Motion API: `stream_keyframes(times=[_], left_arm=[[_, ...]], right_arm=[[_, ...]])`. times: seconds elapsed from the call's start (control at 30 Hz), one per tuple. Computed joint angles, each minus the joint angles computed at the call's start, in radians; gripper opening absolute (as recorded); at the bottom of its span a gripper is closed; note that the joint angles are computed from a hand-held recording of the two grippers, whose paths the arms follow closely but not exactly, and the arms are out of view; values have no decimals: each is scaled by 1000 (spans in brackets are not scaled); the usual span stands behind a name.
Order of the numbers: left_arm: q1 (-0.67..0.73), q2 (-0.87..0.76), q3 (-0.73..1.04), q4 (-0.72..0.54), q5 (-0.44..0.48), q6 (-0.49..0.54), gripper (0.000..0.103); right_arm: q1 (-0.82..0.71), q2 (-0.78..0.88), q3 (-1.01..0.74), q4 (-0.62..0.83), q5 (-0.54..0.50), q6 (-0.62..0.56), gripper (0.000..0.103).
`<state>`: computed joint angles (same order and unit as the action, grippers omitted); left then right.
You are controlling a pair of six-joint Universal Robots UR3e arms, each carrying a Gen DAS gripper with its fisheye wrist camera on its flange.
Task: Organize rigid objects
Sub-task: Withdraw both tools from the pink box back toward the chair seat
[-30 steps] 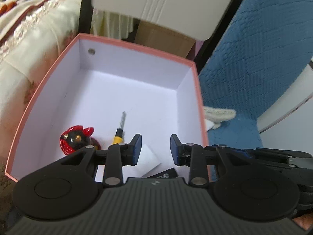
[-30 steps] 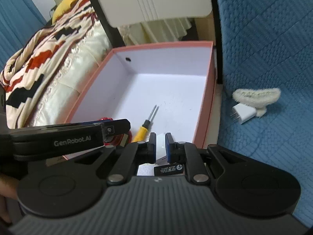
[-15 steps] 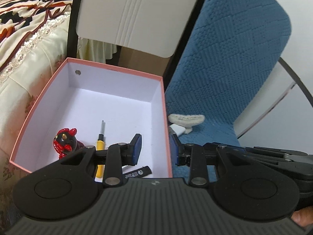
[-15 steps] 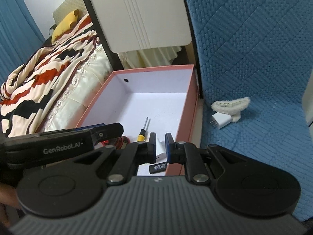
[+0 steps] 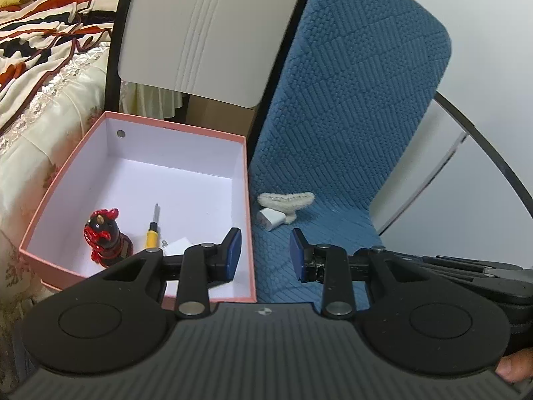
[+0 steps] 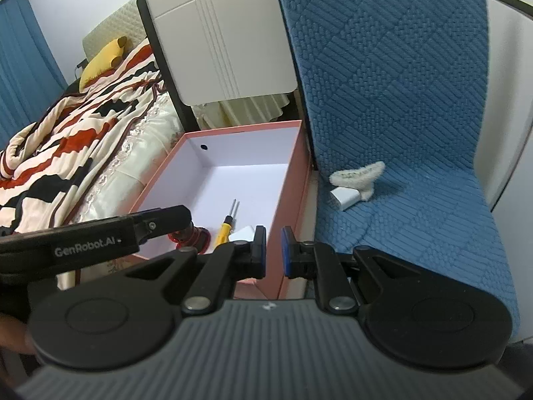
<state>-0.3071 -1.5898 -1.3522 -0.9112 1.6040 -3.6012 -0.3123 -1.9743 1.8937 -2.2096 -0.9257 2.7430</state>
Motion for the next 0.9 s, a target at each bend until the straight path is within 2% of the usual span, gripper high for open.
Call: stream_keyframes(times=[0.27, 0.37, 0.57, 0.67, 0.83, 0.9], left_arm=[[-96, 38, -60, 50, 52, -39, 37], [-131, 29, -58, 56, 79, -47, 41], [-197, 23, -80, 95, 134, -83, 47], [-225, 18, -93, 105, 162, -106, 53], [-254, -15, -88, 104, 155, -100, 54], [-268, -31, -84, 114, 162, -107, 61]], right_arm=[[-180, -205, 93, 167, 102, -129, 14], [-247, -278, 116, 236, 137, -188, 14], [-405, -410, 126, 474, 224, -366, 14], [-491, -463, 109, 643, 267, -488, 14], [-632, -534, 83, 881, 310, -692, 14], [-689, -557, 74, 976, 327, -778, 14]])
